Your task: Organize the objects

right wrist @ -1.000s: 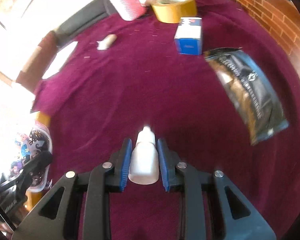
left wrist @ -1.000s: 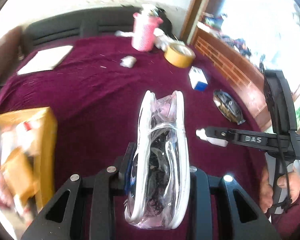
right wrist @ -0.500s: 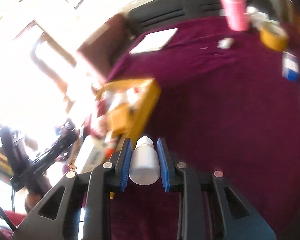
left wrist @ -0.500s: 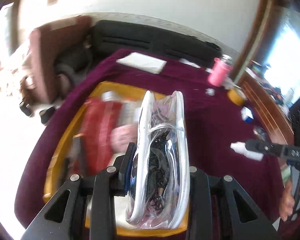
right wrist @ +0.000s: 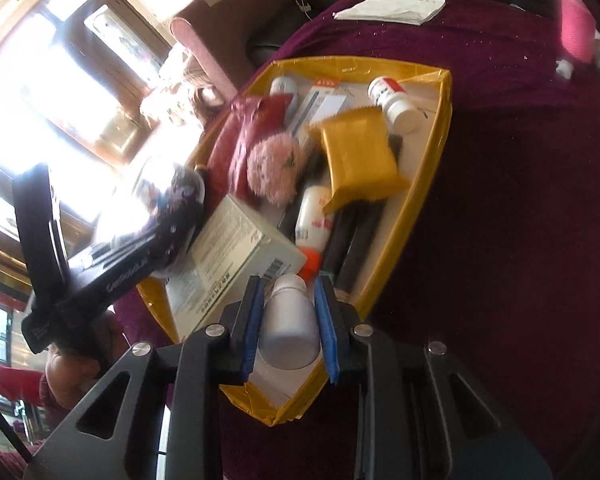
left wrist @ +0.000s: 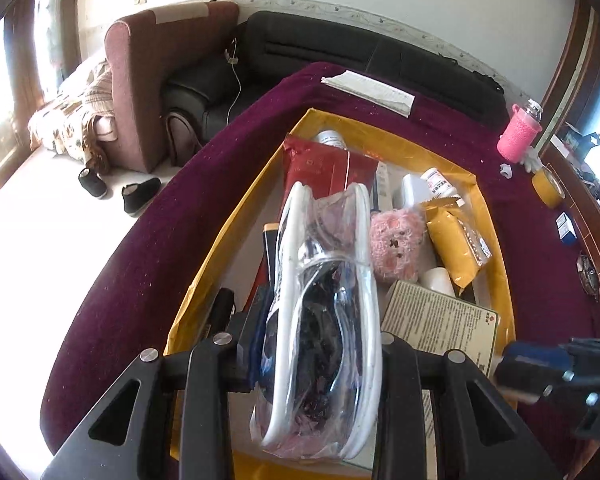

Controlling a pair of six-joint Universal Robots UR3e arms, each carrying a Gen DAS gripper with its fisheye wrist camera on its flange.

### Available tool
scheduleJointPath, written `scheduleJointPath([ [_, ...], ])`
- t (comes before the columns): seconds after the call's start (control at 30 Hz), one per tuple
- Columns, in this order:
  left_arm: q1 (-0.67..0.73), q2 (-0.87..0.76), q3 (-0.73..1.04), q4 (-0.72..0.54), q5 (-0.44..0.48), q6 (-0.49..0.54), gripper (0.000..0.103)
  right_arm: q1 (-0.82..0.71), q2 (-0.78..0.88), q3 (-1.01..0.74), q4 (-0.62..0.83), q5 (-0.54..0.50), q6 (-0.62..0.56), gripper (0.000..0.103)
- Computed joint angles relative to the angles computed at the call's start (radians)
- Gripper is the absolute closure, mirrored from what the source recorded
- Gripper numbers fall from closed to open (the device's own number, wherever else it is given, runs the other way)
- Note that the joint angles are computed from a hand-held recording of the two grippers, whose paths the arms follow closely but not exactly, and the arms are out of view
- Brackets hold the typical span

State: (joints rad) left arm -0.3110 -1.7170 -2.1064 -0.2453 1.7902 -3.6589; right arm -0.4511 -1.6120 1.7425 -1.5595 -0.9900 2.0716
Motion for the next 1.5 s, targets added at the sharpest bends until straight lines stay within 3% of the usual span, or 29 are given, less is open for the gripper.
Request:
scheduleJointPath([
  [0.37, -0.021, -0.013, -0.005, 0.028, 0.074, 0.007, 0.074, 0.1, -0.146, 0.258, -0.286, -0.14, 0.015, 0.079],
  [0.63, -0.023, -0.007, 0.015, -0.038, 0.068, -0.02, 0.073, 0.016, -0.152, 0.227, -0.158, -0.097, -0.069, 0.075],
  [0.77, -0.052, -0.004, 0.041, -0.082, 0.097, -0.038, 0.072, -0.066, -0.213, 0.238, -0.079, -0.061, -0.168, 0.064],
  [0.83, -0.077, -0.001, 0.061, -0.108, 0.122, -0.046, 0.066, -0.119, -0.249, 0.239, -0.024, -0.04, -0.236, 0.059],
  [0.93, -0.136, -0.007, 0.113, -0.165, 0.202, -0.076, 0.054, -0.181, -0.297, 0.238, 0.041, -0.016, -0.3, 0.059],
  [1.03, -0.225, -0.025, 0.185, -0.24, 0.346, -0.128, 0.042, -0.203, -0.307, 0.228, 0.062, 0.013, -0.293, 0.058],
  [1.23, -0.327, -0.038, 0.281, -0.353, 0.504, -0.213, 0.029, -0.272, -0.304, 0.169, 0.115, 0.062, -0.259, 0.054],
  [1.5, -0.41, -0.057, 0.387, -0.472, 0.584, -0.28, 0.027, -0.38, -0.276, 0.144, 0.124, 0.094, -0.282, 0.051],
])
